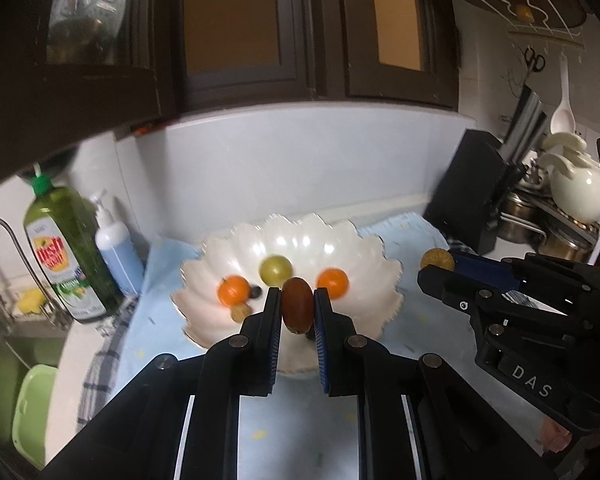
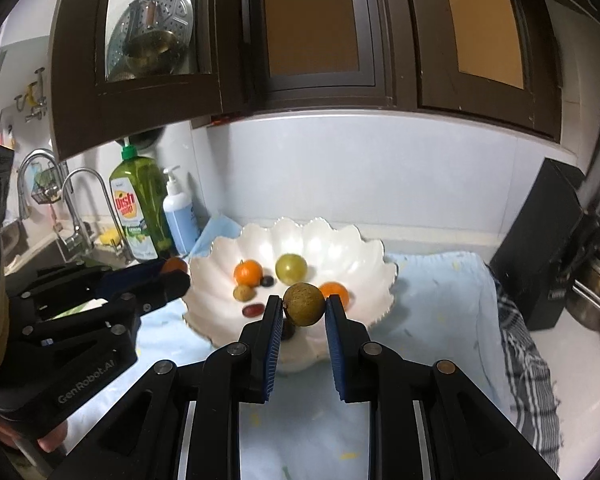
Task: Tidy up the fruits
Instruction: 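Carry the yellow fruit and red date over the bowl and open both grippers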
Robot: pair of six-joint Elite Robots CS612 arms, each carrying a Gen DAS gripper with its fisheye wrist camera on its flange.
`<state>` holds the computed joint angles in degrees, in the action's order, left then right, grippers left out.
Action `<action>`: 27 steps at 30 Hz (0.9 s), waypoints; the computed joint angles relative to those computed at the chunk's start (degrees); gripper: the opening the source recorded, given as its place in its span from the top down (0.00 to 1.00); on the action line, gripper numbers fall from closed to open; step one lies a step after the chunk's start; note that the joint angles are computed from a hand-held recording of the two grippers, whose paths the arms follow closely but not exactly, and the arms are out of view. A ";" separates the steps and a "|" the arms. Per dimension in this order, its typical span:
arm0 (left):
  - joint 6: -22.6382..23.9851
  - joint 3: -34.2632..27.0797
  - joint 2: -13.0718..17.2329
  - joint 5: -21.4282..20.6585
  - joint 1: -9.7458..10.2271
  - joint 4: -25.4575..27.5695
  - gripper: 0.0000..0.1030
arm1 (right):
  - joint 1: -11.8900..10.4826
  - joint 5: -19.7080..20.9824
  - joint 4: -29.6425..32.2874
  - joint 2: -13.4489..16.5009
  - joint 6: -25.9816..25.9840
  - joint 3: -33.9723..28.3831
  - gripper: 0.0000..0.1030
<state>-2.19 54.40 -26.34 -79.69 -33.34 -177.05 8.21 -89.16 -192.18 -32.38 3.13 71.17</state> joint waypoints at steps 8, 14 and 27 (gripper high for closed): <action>0.60 -4.00 1.65 2.48 0.58 0.61 0.83 | -0.15 0.94 2.22 1.88 -0.32 -5.22 0.77; 0.75 -10.14 4.37 2.25 1.31 5.20 0.83 | -0.46 1.80 6.81 4.02 -0.19 -10.37 0.77; 0.11 -31.89 14.54 -0.12 2.63 22.41 0.83 | -1.19 2.28 23.15 10.47 -1.92 -25.35 0.77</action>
<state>-2.08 22.51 -11.80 -79.81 -30.71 -154.64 7.02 -86.87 -169.02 -21.91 1.21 45.83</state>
